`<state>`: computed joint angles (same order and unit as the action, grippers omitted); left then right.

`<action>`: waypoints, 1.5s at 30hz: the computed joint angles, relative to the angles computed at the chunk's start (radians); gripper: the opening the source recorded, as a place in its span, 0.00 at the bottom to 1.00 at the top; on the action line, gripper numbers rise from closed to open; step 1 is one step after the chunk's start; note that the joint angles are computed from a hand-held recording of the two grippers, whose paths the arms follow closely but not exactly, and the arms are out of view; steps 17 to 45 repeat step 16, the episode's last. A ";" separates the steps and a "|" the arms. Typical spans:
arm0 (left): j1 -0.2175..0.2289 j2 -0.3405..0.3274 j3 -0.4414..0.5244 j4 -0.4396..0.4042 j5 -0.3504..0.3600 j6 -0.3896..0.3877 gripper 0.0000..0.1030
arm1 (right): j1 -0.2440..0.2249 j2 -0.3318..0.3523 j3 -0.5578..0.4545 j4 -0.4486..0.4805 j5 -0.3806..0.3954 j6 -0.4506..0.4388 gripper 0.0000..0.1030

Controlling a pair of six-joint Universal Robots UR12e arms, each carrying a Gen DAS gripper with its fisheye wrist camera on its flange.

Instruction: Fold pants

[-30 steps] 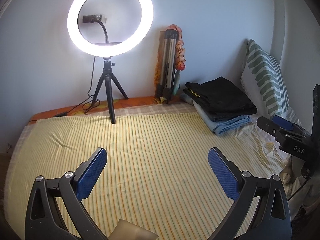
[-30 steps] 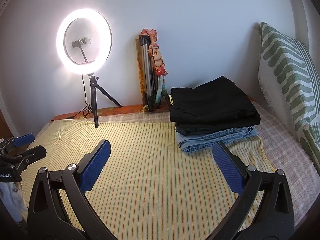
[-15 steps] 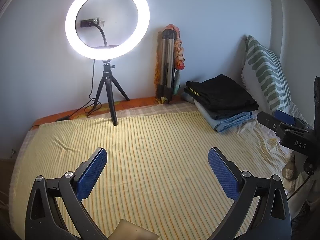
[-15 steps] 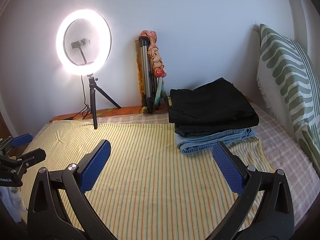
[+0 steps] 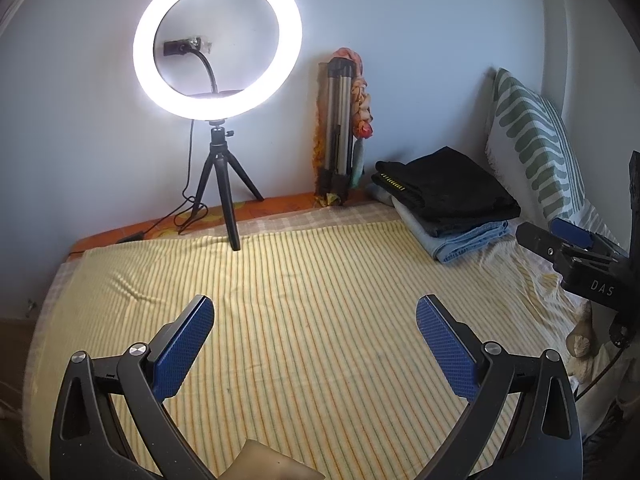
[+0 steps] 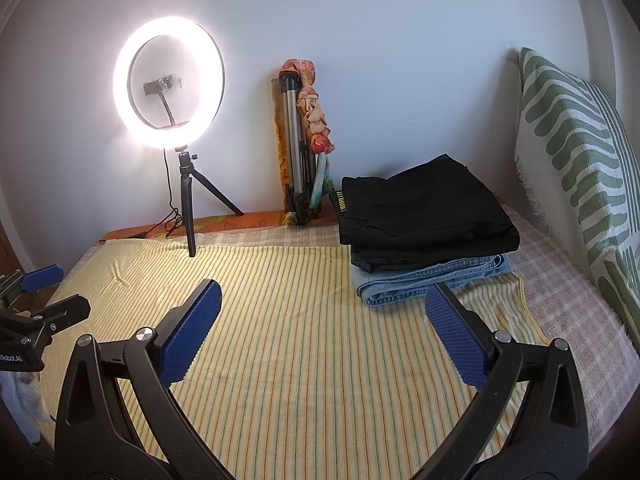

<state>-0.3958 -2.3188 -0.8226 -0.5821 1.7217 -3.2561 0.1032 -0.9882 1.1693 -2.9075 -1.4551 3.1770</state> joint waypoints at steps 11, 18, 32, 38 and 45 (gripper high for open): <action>-0.004 0.006 -0.016 0.028 0.043 -0.010 0.98 | 0.002 -0.001 0.001 0.000 -0.003 -0.001 1.00; -0.006 0.010 -0.029 0.058 0.052 0.020 0.98 | 0.001 0.000 -0.001 0.005 0.002 -0.001 1.00; -0.006 0.010 -0.029 0.058 0.052 0.020 0.98 | 0.001 0.000 -0.001 0.005 0.002 -0.001 1.00; -0.006 0.010 -0.029 0.058 0.052 0.020 0.98 | 0.001 0.000 -0.001 0.005 0.002 -0.001 1.00; -0.006 0.010 -0.029 0.058 0.052 0.020 0.98 | 0.001 0.000 -0.001 0.005 0.002 -0.001 1.00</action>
